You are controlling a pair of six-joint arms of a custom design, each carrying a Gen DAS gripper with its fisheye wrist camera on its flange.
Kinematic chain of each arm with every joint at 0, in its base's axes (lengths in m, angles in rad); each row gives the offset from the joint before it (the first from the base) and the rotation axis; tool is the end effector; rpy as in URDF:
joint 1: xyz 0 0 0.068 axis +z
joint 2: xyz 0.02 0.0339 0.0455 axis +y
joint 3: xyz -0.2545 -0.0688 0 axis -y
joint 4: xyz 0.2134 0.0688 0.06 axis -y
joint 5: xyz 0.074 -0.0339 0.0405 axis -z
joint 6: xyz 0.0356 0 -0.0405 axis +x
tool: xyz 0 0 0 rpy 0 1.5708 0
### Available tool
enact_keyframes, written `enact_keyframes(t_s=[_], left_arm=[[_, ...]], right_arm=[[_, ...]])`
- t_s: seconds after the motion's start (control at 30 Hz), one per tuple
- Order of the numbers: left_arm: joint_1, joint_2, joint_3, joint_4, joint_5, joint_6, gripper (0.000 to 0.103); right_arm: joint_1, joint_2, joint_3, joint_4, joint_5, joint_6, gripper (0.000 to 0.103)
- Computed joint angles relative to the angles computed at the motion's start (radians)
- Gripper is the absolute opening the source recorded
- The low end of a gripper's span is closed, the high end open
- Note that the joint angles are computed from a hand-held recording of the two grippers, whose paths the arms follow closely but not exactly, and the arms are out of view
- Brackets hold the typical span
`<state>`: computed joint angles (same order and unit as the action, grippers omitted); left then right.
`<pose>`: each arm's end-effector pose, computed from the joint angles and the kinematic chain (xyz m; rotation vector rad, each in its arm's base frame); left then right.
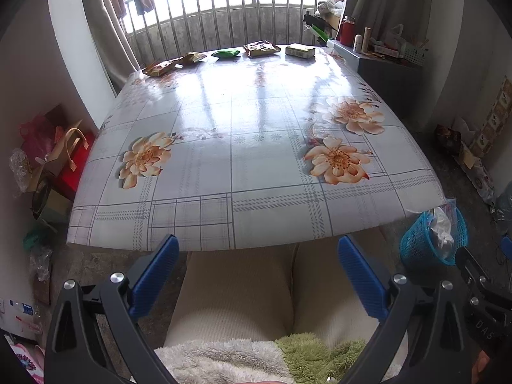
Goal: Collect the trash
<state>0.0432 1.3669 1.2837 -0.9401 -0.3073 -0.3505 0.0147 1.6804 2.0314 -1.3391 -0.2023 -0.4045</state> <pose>0.2416 0.0212 0.3126 -0.6057 2.4719 0.2799 0.2874 0.0114 0.4053 -0.6019 2.4593 0.1050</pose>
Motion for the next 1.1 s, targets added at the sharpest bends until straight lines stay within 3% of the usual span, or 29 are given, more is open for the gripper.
enact_keyframes(t_s=[1.1], left_arm=[[-0.022, -0.008, 0.013, 0.007, -0.014, -0.020, 0.097]], right_arm=[[-0.048, -0.028, -0.021, 0.074, 0.032, -0.035, 0.095]])
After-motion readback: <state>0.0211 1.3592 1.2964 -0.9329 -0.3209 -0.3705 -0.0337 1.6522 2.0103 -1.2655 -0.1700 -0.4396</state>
